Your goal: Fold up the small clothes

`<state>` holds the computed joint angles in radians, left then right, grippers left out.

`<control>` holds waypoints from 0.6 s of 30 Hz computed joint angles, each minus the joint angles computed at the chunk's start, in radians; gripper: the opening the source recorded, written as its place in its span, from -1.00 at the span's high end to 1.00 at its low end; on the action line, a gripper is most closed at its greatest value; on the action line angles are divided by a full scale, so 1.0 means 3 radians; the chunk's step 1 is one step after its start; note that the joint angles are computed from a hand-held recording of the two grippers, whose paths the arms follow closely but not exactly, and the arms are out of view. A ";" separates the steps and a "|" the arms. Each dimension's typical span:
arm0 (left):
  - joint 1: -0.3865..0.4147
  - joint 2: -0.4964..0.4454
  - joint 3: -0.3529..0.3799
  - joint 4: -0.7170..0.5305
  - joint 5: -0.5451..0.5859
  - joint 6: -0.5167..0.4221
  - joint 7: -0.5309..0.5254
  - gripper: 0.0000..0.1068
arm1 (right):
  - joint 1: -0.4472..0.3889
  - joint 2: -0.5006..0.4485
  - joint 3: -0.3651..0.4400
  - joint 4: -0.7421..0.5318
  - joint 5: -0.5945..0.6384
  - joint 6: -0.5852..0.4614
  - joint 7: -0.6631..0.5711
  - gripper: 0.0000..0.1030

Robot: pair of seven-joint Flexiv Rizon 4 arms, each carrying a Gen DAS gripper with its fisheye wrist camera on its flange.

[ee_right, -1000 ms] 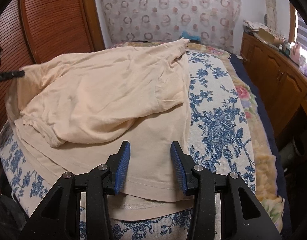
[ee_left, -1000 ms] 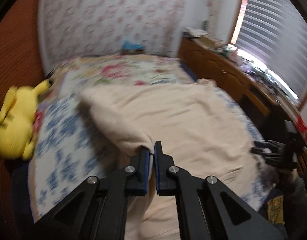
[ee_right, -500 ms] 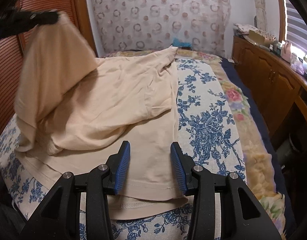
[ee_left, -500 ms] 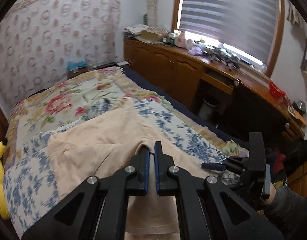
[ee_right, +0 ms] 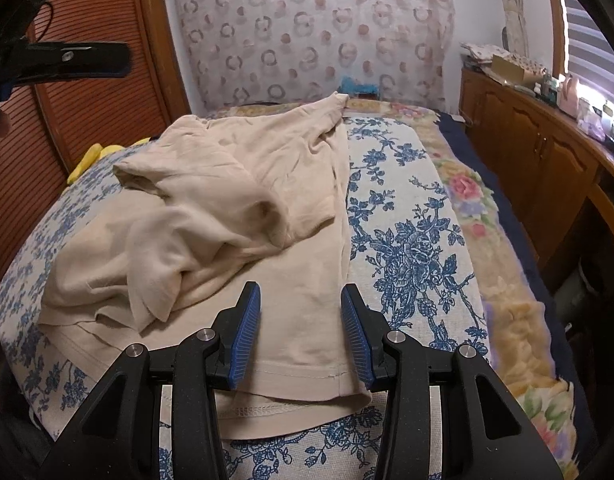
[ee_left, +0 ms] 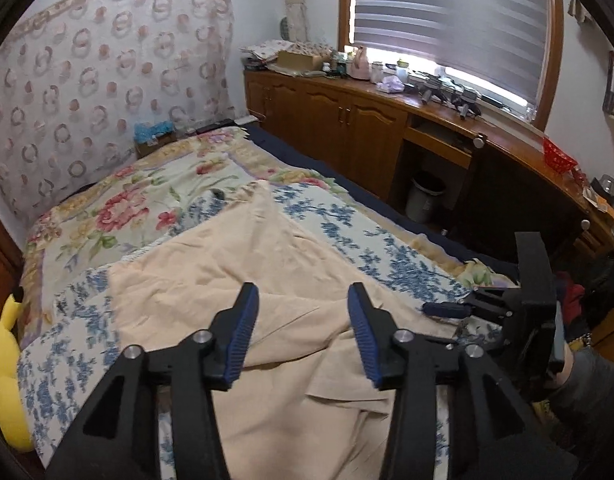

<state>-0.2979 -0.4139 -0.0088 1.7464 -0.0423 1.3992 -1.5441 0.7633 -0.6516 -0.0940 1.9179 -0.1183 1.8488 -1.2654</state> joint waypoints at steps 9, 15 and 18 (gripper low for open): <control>-0.0056 0.0202 0.0353 0.0485 0.0209 0.0201 -0.0318 -0.09 | -0.0088 -0.0003 0.0092 -0.0035 -0.0078 -0.0092 0.0039 0.19; 0.0037 0.0262 0.0431 0.0838 0.0297 0.0360 -0.0538 -0.09 | -0.0072 0.0009 0.0065 -0.0013 -0.0086 -0.0046 0.0065 0.19; 0.0076 0.0278 0.0450 0.1012 0.0317 0.0463 -0.0603 -0.09 | 0.0073 0.0047 -0.0084 0.0031 -0.0044 -0.0011 0.0016 0.19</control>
